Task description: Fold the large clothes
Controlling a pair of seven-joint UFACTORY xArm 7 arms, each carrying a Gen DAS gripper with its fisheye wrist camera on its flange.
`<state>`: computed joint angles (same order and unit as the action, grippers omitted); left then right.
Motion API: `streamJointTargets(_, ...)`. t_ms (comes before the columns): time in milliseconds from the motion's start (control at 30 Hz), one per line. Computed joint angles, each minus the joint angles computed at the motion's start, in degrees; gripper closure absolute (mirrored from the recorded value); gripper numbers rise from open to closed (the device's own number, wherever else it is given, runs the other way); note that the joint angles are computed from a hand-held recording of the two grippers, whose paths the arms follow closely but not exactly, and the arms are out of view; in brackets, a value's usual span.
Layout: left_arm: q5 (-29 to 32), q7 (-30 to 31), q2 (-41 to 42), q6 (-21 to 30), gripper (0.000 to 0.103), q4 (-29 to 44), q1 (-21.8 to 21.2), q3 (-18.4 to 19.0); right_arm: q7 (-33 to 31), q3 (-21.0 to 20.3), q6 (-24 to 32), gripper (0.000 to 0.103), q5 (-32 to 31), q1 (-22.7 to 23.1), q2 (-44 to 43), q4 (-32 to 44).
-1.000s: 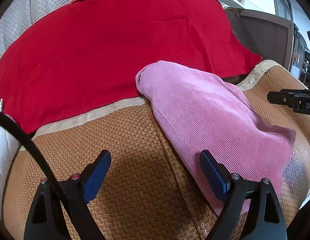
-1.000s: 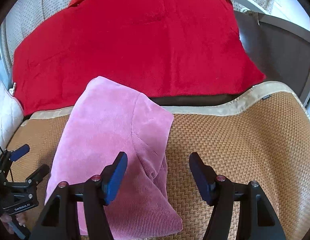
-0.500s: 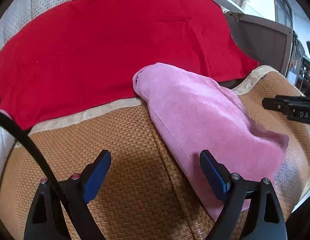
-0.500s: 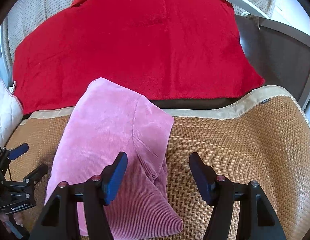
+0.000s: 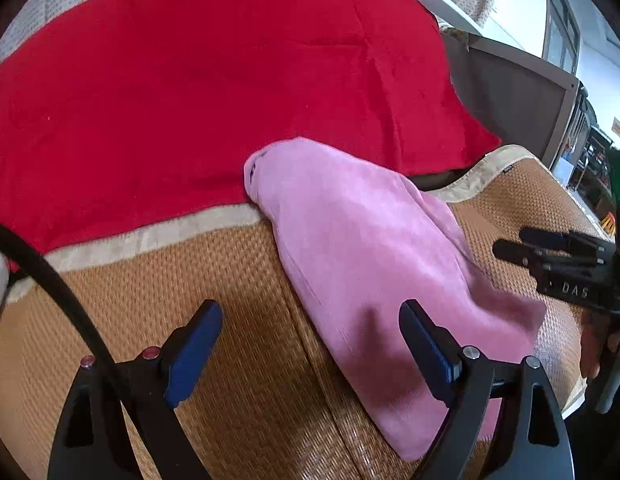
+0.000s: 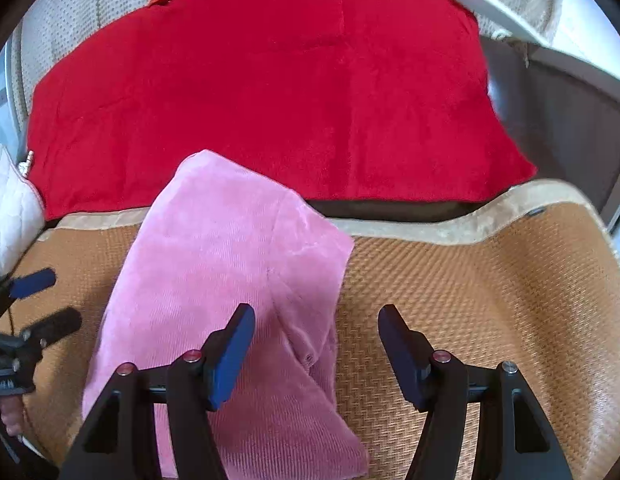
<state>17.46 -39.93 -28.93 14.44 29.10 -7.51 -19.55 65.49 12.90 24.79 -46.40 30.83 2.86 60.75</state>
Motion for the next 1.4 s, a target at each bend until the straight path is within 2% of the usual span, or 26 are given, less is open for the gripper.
streamJointTargets(100,-0.41,-0.64,0.76,-2.01,0.013,-0.61,0.23,0.26,2.01,-0.42,0.38,0.035,-0.58,-0.24,0.13,-0.19)
streamJointTargets(167,-0.89,-1.10,1.53,-3.82,0.013,-1.65,0.30,0.36,4.95,-0.24,3.55,0.035,-4.35,0.41,0.25,0.52)
streamJointTargets(233,-1.21,-1.66,2.45,-3.83,0.013,-1.65,0.68,0.05,7.59,0.40,9.06,0.035,-9.18,1.69,0.73,2.05)
streamJointTargets(400,-0.24,-2.47,2.69,-4.39,0.013,-1.19,1.99,-0.72,5.87,0.97,13.89,0.035,-12.61,3.65,2.82,4.69)
streamJointTargets(600,-0.58,-2.06,2.71,-4.76,0.013,-1.23,1.45,-0.09,4.87,0.20,12.91,0.035,-12.10,4.37,3.62,5.23)
streamJointTargets(933,-0.32,-1.48,2.31,-3.77,0.013,-1.18,1.22,-0.19,6.27,0.39,15.63,0.035,-14.73,6.27,3.83,5.72)
streamJointTargets(1233,-4.68,4.62,4.19,-3.60,0.013,-0.68,-4.30,4.42,4.38,-0.16,10.74,0.035,-10.18,4.71,3.72,4.56)
streamJointTargets(1400,-7.96,7.60,5.34,-4.00,0.013,-0.37,-6.45,6.68,4.67,-0.36,11.25,0.035,-10.85,5.17,4.41,4.95)
